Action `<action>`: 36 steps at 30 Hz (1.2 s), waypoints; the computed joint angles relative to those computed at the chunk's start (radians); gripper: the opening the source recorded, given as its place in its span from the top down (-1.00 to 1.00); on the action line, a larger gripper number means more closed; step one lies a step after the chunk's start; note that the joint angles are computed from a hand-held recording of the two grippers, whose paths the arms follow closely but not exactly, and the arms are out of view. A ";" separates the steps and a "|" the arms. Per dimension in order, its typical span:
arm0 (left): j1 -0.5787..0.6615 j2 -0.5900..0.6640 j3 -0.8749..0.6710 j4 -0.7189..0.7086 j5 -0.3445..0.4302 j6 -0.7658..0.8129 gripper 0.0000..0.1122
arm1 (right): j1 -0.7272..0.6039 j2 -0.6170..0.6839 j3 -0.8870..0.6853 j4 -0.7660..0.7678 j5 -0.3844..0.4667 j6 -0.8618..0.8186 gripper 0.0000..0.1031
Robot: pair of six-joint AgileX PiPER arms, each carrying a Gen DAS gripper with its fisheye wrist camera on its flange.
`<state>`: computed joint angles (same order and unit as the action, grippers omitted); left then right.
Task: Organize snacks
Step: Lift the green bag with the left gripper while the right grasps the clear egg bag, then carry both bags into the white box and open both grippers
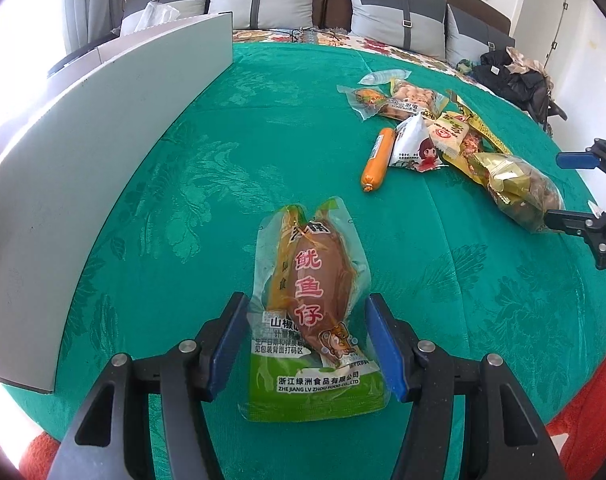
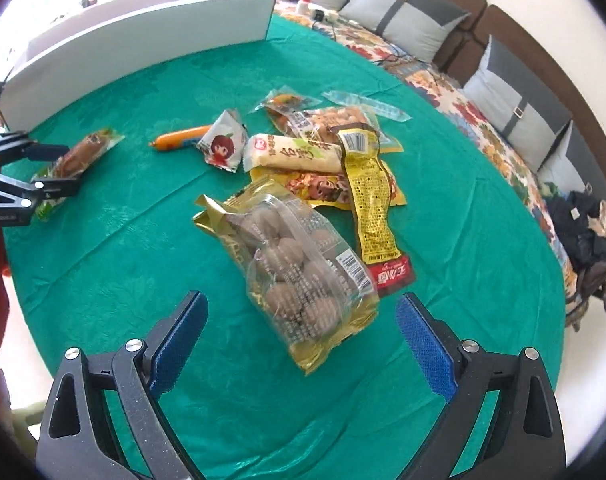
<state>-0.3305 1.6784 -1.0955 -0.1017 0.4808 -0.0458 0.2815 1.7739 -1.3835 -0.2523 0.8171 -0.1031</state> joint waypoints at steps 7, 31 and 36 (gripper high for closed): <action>0.069 -0.005 0.005 -0.232 0.019 0.205 -0.04 | -0.081 0.093 -0.137 0.272 0.126 0.029 -0.85; -0.055 0.021 -0.015 0.192 0.009 -0.131 -0.06 | -0.050 0.048 0.036 0.272 0.049 0.337 -0.85; -0.030 0.017 -0.014 0.091 0.010 -0.046 0.00 | -0.031 0.039 0.026 0.212 0.028 0.342 -0.84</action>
<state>-0.3607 1.6950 -1.1098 -0.0107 0.4906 -0.0920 0.2503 1.8126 -1.3578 -0.0406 0.8446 0.2392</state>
